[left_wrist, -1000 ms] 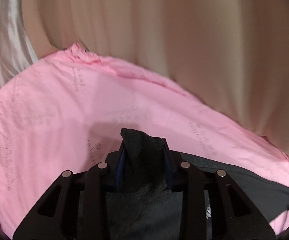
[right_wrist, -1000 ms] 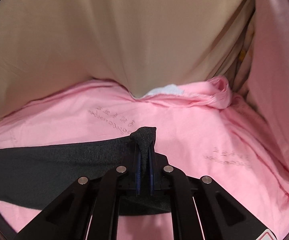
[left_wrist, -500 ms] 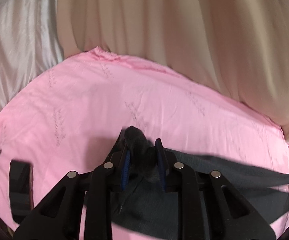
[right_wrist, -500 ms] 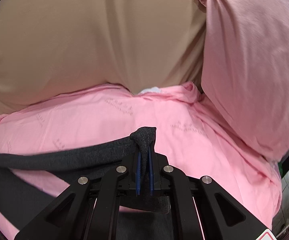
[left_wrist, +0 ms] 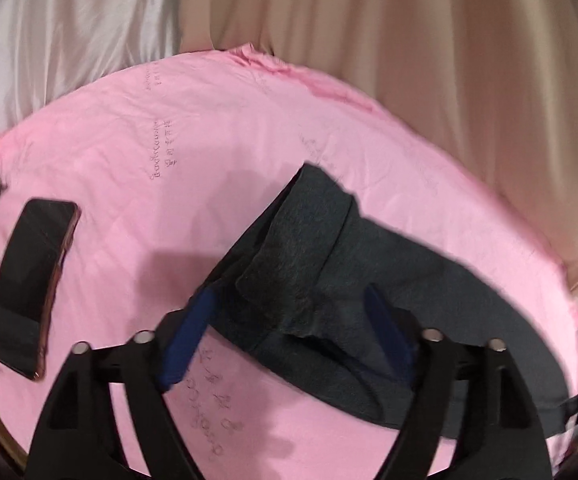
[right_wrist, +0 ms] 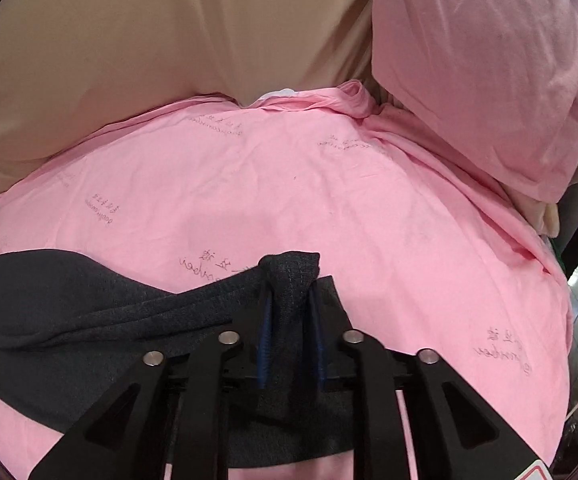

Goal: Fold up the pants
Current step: 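Lift the held edge and fold one pant leg over the other with both tools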

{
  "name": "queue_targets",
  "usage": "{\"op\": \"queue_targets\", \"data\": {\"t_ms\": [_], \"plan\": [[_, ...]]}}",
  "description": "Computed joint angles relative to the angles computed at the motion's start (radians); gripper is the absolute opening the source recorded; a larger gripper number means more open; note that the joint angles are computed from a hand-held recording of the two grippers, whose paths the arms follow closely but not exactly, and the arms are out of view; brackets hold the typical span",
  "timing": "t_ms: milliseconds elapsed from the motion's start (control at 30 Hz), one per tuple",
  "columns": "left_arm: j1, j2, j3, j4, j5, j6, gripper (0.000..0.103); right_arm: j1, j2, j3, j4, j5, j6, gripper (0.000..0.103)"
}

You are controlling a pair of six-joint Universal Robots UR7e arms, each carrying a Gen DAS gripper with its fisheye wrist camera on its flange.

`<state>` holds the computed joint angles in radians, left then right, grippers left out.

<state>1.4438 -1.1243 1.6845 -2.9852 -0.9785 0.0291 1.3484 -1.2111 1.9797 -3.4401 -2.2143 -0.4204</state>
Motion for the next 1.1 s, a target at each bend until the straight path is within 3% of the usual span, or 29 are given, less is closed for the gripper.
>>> {"op": "queue_targets", "data": {"t_ms": [33, 67, 167, 267, 367, 400, 433, 467, 567, 667, 767, 900, 1000, 1100], "plan": [[0.006, -0.018, 0.011, -0.001, -0.036, -0.02, 0.09, 0.005, -0.012, 0.019, -0.029, 0.002, -0.002, 0.043], [0.009, -0.028, 0.016, 0.0, -0.06, -0.041, 0.092, 0.008, -0.029, 0.047, -0.057, 0.014, 0.005, 0.046], [0.031, -0.029, -0.007, 0.063, -0.129, -0.121, 0.093, 0.017, -0.081, 0.132, -0.12, 0.068, 0.06, 0.047], [0.065, 0.008, -0.06, 0.137, -0.225, -0.198, 0.09, 0.05, -0.091, 0.21, -0.19, 0.071, 0.07, 0.05], [0.076, 0.046, -0.113, 0.177, -0.25, -0.235, 0.061, 0.076, -0.081, 0.253, -0.216, 0.068, 0.085, 0.052], [0.082, 0.062, -0.144, 0.209, -0.248, -0.266, 0.04, 0.08, -0.08, 0.268, -0.214, 0.084, 0.1, 0.052], [0.084, 0.071, -0.165, 0.235, -0.232, -0.294, 0.005, 0.084, -0.078, 0.279, -0.214, 0.089, 0.11, 0.052], [0.084, 0.068, -0.17, 0.246, -0.212, -0.321, 0.006, 0.087, -0.074, 0.285, -0.226, 0.09, 0.118, 0.052], [0.075, -0.011, -0.069, 0.165, -0.248, -0.329, 0.006, 0.101, -0.084, 0.331, -0.237, 0.143, 0.184, 0.053], [0.067, -0.047, -0.002, 0.17, -0.18, -0.305, 0.006, 0.121, -0.068, 0.351, -0.235, 0.206, 0.213, 0.052], [0.102, -0.023, -0.02, 0.217, -0.194, -0.343, 0.006, 0.137, -0.034, 0.299, -0.125, 0.258, 0.266, 0.052], [0.114, -0.019, -0.005, 0.172, -0.22, -0.34, 0.006, 0.137, 0.042, 0.177, 0.048, 0.412, 0.37, 0.052], [0.108, -0.024, -0.011, 0.195, -0.214, -0.34, 0.006, 0.129, 0.118, 0.073, 0.156, 0.432, 0.442, 0.052], [0.109, -0.018, -0.052, 0.248, -0.225, -0.335, 0.006, 0.12, 0.181, -0.008, 0.223, 0.399, 0.502, 0.052]]}}
